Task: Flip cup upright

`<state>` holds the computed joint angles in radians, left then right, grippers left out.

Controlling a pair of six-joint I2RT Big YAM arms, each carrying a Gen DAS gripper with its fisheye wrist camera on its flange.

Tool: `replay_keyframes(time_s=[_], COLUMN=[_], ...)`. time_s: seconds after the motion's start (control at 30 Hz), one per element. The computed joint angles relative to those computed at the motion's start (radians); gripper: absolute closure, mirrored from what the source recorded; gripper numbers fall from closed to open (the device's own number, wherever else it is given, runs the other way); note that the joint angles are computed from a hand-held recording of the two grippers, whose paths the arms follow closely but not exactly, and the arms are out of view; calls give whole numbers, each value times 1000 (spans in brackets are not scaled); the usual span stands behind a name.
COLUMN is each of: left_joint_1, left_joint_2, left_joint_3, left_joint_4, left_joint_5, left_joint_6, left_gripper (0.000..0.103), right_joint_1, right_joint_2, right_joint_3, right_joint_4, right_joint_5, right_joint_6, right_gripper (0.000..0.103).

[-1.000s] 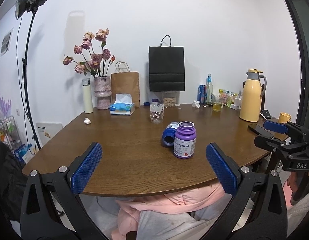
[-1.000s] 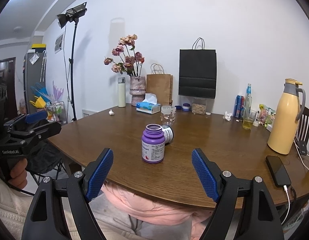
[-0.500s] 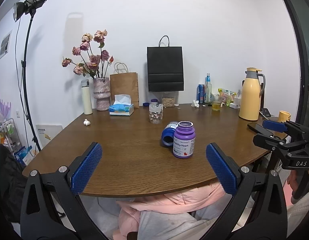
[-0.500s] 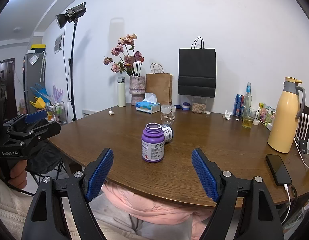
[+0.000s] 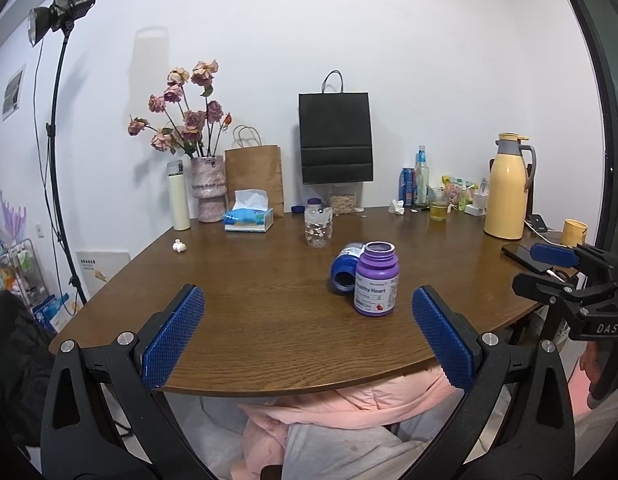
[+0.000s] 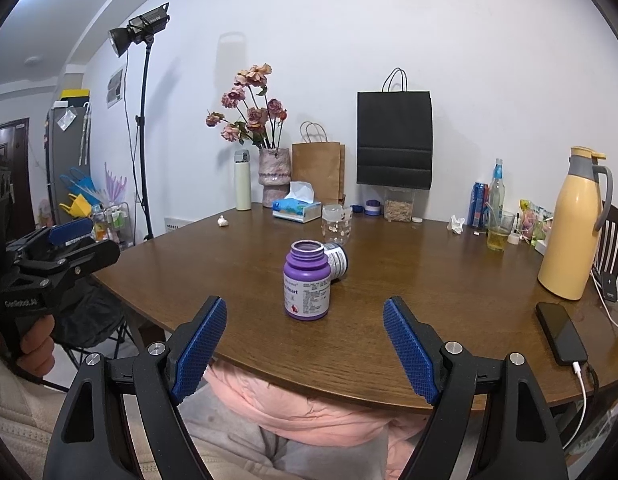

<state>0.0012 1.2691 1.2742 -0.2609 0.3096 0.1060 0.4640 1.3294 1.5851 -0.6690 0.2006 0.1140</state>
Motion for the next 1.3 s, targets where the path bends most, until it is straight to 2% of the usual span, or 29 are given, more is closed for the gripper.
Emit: replay_keyframes(time_s=[0.27,0.8,0.97,1.0,1.07,1.17,1.23,1.3], left_joint_1=[0,-3,-14,-25,-45,-56,-58,-61], left_joint_2=[15,7,64,96,175,265,310,369], left_joint_3=[30,9,63,99,208,320,376,466], left_joint_4=[-31,14,33,18,-83,-155,-195,-273], left_joint_5=[6,8,-7,-18,-26,-22,-20,-16], left_joint_6=[-8,16,23,33,63,69,66,78], left_gripper=[0,0,0,0,0,0,0,0], right_joint_1=[-7,-3,-9,-19,-46,-94,-128,-149], right_joint_2=[-10,-5,14,26,64,131,187,231], right_joint_3=[-1,7,20,29,66,133,194,246], right_joint_4=[5,5,23,29,28,20,-6,-35], right_joint_5=[12,19,12,-2,-40,-118,-163,-193], right_joint_6=[-3,-11,-35,-39,-33,-16,4,-3], right_gripper=[18,18,18,18,18,18,18,18])
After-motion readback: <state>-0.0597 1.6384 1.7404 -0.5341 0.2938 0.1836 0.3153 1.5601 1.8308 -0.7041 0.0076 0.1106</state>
